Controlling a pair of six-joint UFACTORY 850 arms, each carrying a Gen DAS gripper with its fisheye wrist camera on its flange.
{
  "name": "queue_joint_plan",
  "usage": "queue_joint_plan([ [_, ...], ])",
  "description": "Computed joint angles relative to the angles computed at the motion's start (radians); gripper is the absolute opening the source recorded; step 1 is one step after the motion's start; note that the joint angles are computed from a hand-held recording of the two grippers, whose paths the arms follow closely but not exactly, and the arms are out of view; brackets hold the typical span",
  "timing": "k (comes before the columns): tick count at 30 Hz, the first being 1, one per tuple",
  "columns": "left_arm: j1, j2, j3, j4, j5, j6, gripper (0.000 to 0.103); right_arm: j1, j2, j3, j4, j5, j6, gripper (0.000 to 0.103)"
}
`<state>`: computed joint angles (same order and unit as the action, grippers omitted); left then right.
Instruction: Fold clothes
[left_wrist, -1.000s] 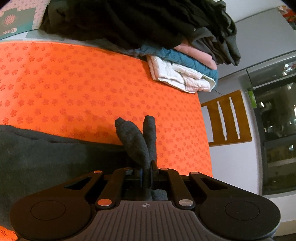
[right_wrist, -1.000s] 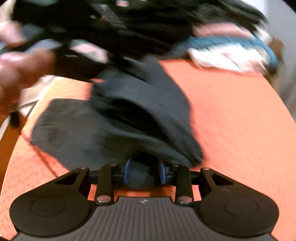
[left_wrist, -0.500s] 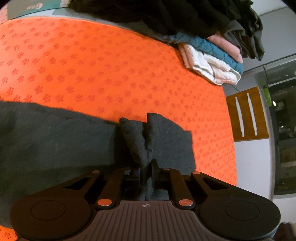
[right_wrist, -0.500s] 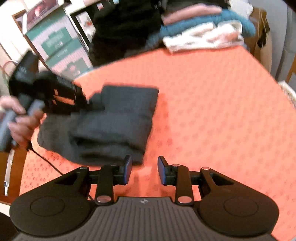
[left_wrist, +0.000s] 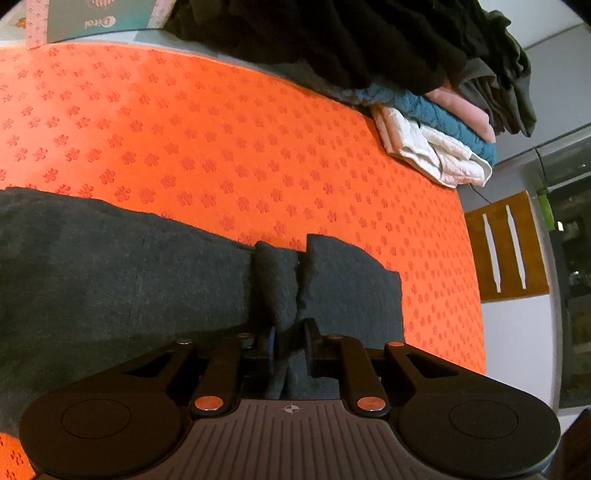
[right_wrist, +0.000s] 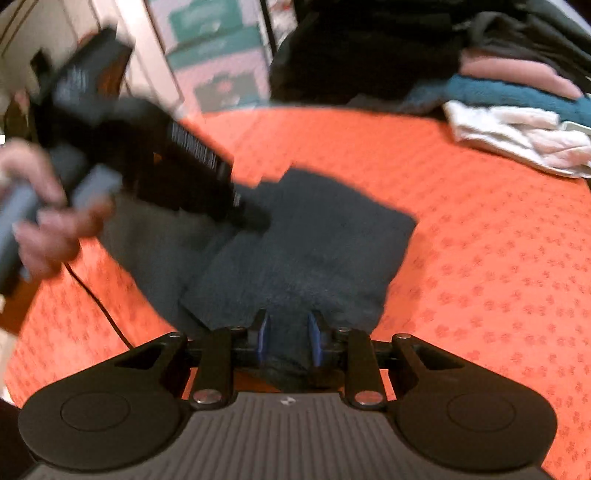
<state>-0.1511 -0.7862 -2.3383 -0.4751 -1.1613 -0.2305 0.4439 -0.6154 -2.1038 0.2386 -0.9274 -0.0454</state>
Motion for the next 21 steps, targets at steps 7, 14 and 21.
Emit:
queue_joint_plan([
  [7,-0.016,0.092,0.095,0.073,0.07,0.035,0.019,-0.013,0.0,-0.008,0.038,0.0,-0.018,0.027],
  [14,-0.046,0.226,0.265,0.137,0.131,0.148,0.022,-0.041,-0.087,-0.157,0.029,0.01,-0.015,0.027],
  [21,-0.084,0.267,0.358,0.186,0.151,0.174,0.022,-0.031,-0.22,-0.313,-0.022,-0.082,-0.013,0.027],
])
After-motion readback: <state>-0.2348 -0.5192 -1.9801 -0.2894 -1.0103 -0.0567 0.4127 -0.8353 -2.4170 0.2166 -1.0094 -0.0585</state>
